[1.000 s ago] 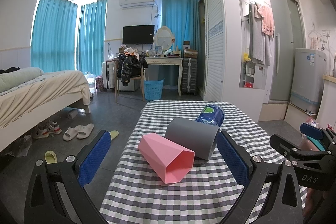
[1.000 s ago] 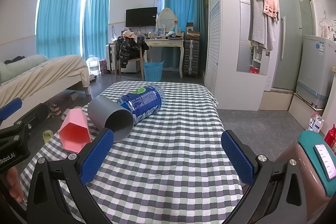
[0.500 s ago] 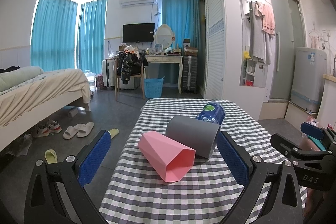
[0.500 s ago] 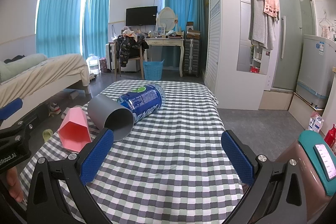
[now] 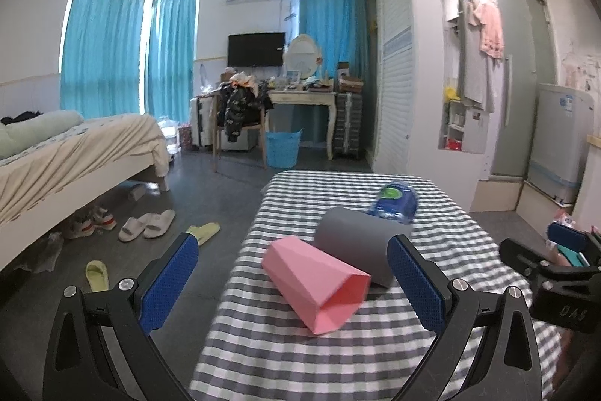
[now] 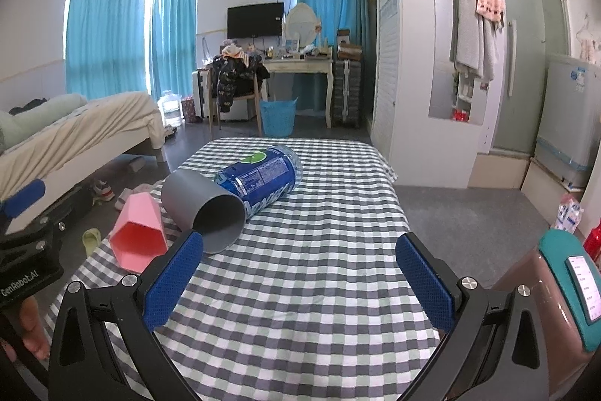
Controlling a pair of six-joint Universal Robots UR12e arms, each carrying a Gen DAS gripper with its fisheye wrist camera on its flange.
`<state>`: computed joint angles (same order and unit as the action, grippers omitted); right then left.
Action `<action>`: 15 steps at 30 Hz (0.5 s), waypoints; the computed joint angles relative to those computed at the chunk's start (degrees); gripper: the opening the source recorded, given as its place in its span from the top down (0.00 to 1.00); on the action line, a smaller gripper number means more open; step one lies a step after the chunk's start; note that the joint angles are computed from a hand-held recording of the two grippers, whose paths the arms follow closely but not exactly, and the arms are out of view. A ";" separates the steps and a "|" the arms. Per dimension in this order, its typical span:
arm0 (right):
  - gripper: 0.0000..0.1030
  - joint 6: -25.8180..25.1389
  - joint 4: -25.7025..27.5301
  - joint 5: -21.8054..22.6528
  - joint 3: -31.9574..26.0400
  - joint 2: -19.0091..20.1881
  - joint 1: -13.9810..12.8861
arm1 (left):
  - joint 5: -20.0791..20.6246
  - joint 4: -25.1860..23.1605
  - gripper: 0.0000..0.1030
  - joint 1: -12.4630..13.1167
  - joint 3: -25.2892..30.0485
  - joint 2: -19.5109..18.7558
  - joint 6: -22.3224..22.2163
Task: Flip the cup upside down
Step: 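Reach the right gripper to the blue bottle and grasp its body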
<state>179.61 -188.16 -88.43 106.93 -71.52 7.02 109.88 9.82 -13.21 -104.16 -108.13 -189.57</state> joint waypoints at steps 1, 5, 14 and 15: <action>0.00 0.36 1.55 -0.15 -0.83 0.08 0.08 | 0.12 -1.03 0.00 0.28 0.26 0.07 -0.69; 0.00 0.62 7.47 -0.61 -4.74 0.78 0.44 | 0.92 -5.00 0.00 0.95 2.54 0.04 -1.22; 0.00 8.22 28.92 2.81 -19.48 6.62 0.47 | 1.82 -8.63 0.00 2.30 10.00 -2.68 -0.19; 0.00 8.87 32.13 4.08 -21.69 7.81 0.46 | 1.75 -9.16 0.00 2.32 10.51 -3.09 -0.54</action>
